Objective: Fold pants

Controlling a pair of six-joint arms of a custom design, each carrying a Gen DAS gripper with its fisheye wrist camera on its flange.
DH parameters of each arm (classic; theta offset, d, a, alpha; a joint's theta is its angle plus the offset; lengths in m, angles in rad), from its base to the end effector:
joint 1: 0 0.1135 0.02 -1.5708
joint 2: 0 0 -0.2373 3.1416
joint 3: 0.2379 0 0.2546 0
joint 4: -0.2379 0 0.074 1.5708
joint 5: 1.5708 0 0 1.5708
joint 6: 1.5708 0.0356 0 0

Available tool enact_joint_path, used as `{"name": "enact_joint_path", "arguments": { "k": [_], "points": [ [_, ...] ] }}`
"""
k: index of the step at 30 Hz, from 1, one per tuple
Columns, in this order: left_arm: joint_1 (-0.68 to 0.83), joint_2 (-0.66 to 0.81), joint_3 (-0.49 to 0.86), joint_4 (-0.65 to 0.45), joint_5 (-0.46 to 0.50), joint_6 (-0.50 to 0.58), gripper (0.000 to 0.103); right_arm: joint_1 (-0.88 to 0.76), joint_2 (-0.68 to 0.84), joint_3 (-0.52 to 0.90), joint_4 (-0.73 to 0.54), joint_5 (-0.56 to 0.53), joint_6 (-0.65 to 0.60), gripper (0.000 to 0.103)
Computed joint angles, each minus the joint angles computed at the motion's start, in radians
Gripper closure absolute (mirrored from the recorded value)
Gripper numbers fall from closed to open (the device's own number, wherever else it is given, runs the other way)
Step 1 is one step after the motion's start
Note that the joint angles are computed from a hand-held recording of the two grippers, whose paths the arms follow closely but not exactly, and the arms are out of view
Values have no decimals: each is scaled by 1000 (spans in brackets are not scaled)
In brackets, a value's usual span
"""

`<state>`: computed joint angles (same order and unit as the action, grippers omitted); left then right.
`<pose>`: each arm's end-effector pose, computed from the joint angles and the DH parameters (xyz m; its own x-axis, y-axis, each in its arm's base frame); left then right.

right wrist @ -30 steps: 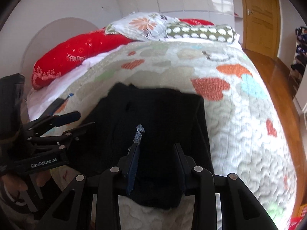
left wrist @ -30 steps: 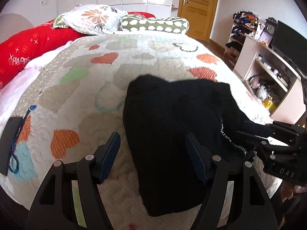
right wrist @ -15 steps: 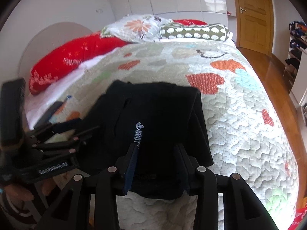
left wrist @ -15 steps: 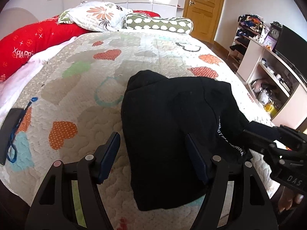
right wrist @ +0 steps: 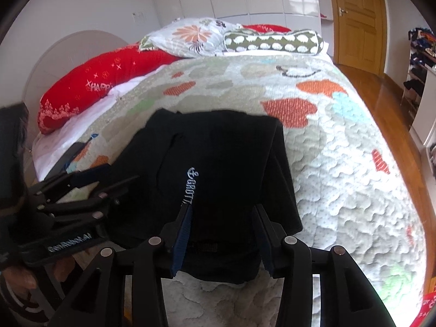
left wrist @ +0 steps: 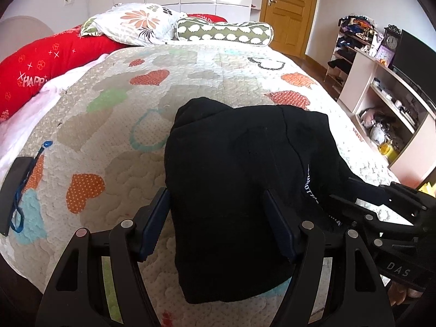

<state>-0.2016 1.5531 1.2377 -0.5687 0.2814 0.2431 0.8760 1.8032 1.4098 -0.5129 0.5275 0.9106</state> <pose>0.3294 -0.0774 0.2474 -0.6476 0.3684 -0.6670 0.5365 0.8420 -0.0558 0.2640 0.2887 0.2225 -0.6764 0.2544 -0.6912 0.1129 0.9632 0.2441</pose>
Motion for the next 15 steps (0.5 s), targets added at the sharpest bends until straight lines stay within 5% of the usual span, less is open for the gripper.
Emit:
{"name": "enact_joint_path", "arguments": {
  "k": [15],
  "points": [
    [4,2,-10,11,12,-17,32,5,28,49,-51,11,2,57]
  ]
}}
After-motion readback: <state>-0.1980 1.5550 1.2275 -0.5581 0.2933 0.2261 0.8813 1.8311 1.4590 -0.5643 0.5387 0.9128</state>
